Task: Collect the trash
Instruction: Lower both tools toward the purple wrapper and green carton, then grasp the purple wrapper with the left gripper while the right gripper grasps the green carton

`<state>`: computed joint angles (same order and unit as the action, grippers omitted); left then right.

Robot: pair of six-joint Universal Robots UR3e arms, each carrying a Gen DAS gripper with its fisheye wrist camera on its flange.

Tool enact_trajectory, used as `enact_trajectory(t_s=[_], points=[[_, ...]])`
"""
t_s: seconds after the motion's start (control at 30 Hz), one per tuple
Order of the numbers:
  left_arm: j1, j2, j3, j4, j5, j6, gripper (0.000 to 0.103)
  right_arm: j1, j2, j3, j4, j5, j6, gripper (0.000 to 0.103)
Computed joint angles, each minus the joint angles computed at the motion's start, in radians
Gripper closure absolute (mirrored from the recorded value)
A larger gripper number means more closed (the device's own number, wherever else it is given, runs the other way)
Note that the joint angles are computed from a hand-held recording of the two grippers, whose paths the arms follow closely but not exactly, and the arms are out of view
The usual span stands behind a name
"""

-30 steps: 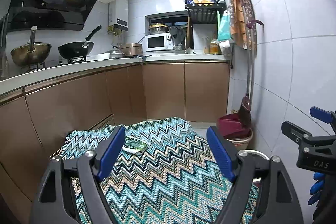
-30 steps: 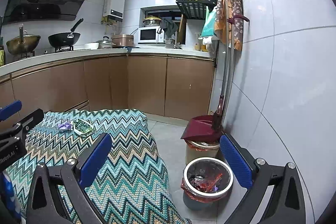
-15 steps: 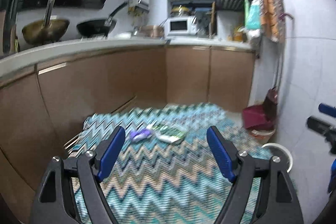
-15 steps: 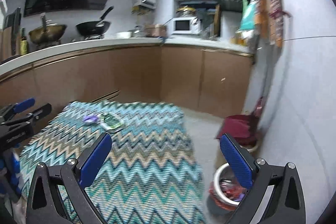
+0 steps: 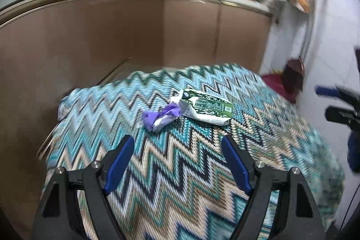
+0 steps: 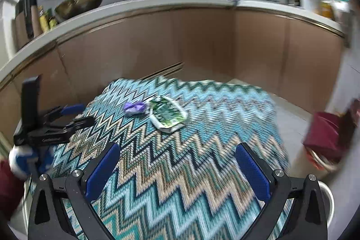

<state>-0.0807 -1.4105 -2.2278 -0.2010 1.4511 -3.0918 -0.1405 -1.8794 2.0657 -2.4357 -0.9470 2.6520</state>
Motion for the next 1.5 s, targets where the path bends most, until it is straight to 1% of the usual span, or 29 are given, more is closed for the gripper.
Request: enact_trajectory(t_s=[0.07, 0.1, 0.17, 0.23, 0.33, 0.47, 0.57, 0.6, 0.7, 0.73, 0.8, 0.83, 0.87, 0.9, 0.97, 1.03, 1.1, 1.23, 1.4, 1.5], points=[[0.036, -0.108, 0.078, -0.014, -0.063, 0.112, 0.024, 0.067, 0.141, -0.077, -0.055, -0.028, 0.011, 0.000], [0.042, -0.144, 0.109, -0.023, -0.073, 0.141, 0.024, 0.103, 0.223, -0.135, -0.074, -0.042, 0.023, 0.000], [0.053, -0.246, 0.196, -0.049, -0.094, 0.221, 0.024, 0.151, 0.336, -0.220, -0.096, -0.069, 0.027, 0.000], [0.071, -0.310, 0.254, -0.073, -0.119, 0.269, 0.025, 0.201, 0.449, -0.311, -0.113, -0.097, 0.028, 0.000], [0.106, -0.379, 0.315, -0.106, -0.168, 0.335, 0.025, 0.254, 0.608, -0.464, -0.085, -0.110, 0.019, 0.000], [0.131, -0.441, 0.369, -0.154, -0.216, 0.422, 0.025, 0.284, 0.736, -0.609, -0.011, -0.094, -0.042, 0.000], [0.127, -0.478, 0.390, -0.166, -0.222, 0.467, 0.026, 0.310, 0.809, -0.701, 0.037, -0.119, -0.092, 0.000], [0.125, -0.483, 0.391, -0.166, -0.224, 0.471, 0.028, 0.317, 0.832, -0.730, 0.050, -0.126, -0.101, 0.000], [0.136, -0.496, 0.406, -0.199, -0.266, 0.491, 0.045, 0.325, 0.892, -0.812, 0.102, -0.129, -0.141, 0.000], [0.141, -0.496, 0.404, -0.202, -0.276, 0.494, 0.048, 0.327, 0.909, -0.834, 0.115, -0.129, -0.150, 0.000], [0.148, -0.497, 0.405, -0.208, -0.287, 0.495, 0.050, 0.334, 0.943, -0.881, 0.141, -0.137, -0.166, 0.000], [0.156, -0.495, 0.401, -0.210, -0.298, 0.496, 0.053, 0.335, 0.959, -0.902, 0.158, -0.134, -0.175, 0.000], [0.163, -0.492, 0.395, -0.211, -0.308, 0.496, 0.061, 0.334, 0.970, -0.915, 0.175, -0.128, -0.181, 0.000], [0.175, -0.481, 0.386, -0.223, -0.323, 0.500, 0.065, 0.336, 0.982, -0.929, 0.185, -0.129, -0.181, 0.000], [0.190, -0.479, 0.381, -0.227, -0.337, 0.495, 0.068, 0.339, 0.996, -0.942, 0.194, -0.139, -0.177, 0.008], [0.191, -0.472, 0.370, -0.214, -0.326, 0.489, 0.070, 0.334, 0.998, -0.932, 0.183, -0.140, -0.157, 0.027], [0.197, -0.446, 0.337, -0.199, -0.319, 0.500, 0.071, 0.315, 0.979, -0.904, 0.185, -0.111, -0.147, 0.027], [0.176, -0.407, 0.279, -0.148, -0.286, 0.483, 0.072, 0.301, 0.908, -0.793, 0.124, -0.104, -0.129, 0.027], [0.190, -0.291, 0.157, -0.125, -0.317, 0.444, 0.072, 0.280, 0.785, -0.615, 0.021, -0.090, -0.086, 0.027], [0.187, -0.173, 0.055, -0.122, -0.330, 0.414, 0.072, 0.256, 0.671, -0.474, -0.038, -0.075, -0.069, 0.028]])
